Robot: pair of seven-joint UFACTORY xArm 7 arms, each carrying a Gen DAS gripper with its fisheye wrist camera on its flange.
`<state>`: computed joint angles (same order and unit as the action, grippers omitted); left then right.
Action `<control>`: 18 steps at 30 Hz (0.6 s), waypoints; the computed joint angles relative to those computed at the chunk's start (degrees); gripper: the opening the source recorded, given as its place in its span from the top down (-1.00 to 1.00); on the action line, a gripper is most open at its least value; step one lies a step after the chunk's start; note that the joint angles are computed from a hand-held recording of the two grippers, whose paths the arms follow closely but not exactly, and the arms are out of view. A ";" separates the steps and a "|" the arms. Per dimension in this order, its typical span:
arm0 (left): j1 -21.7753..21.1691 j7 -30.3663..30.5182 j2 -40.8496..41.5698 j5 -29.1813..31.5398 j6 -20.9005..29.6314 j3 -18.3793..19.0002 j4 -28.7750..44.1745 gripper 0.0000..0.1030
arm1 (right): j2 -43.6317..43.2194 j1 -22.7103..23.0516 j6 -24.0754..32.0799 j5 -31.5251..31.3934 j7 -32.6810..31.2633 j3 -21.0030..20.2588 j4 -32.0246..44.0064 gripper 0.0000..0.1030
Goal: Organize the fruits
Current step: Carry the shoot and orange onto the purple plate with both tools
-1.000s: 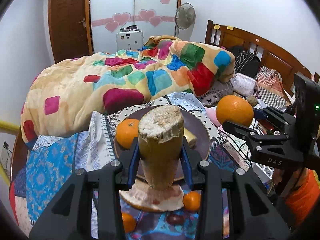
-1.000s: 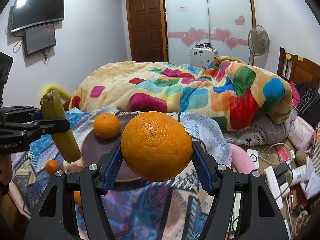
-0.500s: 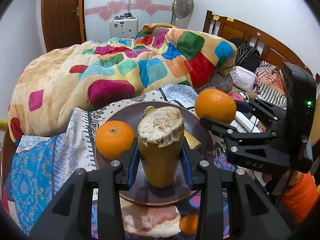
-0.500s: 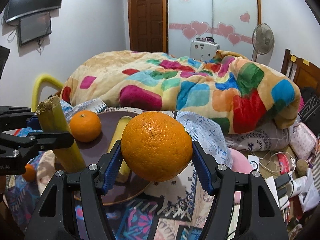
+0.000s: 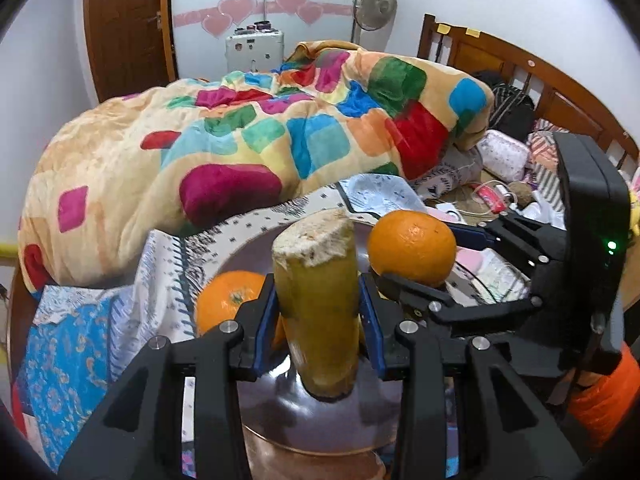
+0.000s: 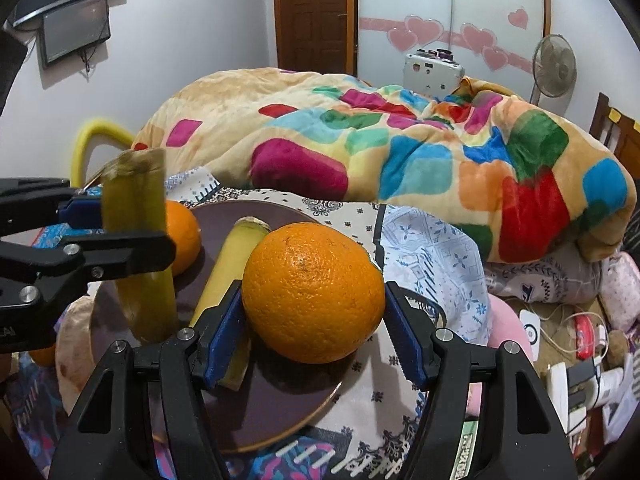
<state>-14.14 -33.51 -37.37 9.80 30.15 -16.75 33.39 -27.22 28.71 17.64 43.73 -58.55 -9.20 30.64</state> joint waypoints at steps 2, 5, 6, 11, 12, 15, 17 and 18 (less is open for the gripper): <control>0.30 0.12 0.51 0.35 -0.32 0.06 0.16 0.25 | 0.85 -0.17 0.87 -0.04 0.17 -0.19 0.81 -0.24; 0.84 -0.14 1.06 0.75 -0.57 0.00 0.30 0.24 | 1.98 -0.78 2.99 0.65 -0.30 -0.31 2.12 -0.25; 0.98 -0.15 1.28 0.86 -0.52 0.05 0.44 0.23 | 2.15 -1.20 2.99 0.70 -0.43 0.21 2.22 -0.25; 1.40 -0.87 2.53 0.79 -0.10 0.51 0.89 0.09 | 1.98 -2.84 1.67 -0.67 0.61 2.72 1.62 -0.27; 1.35 -0.88 2.64 0.69 -0.17 0.69 0.78 0.04 | 1.92 -2.71 1.98 -0.62 0.46 2.34 1.66 -0.27; 1.27 -0.81 2.78 0.68 -0.01 0.94 0.63 -0.01 | 1.27 -2.71 2.28 -0.63 0.02 2.04 1.20 -0.27; 0.88 -0.70 2.60 0.21 -0.03 1.28 0.45 -0.01 | 0.61 -3.09 1.90 -1.37 0.56 2.54 0.61 -0.27; 0.86 -0.79 2.31 0.15 0.05 1.25 0.33 -0.01 | 0.42 -3.12 1.70 -1.72 0.86 2.61 0.42 -0.27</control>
<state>-13.28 -34.30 -35.07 9.95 30.20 -15.50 33.72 -26.80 25.60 19.34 42.02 -57.69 -6.60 31.06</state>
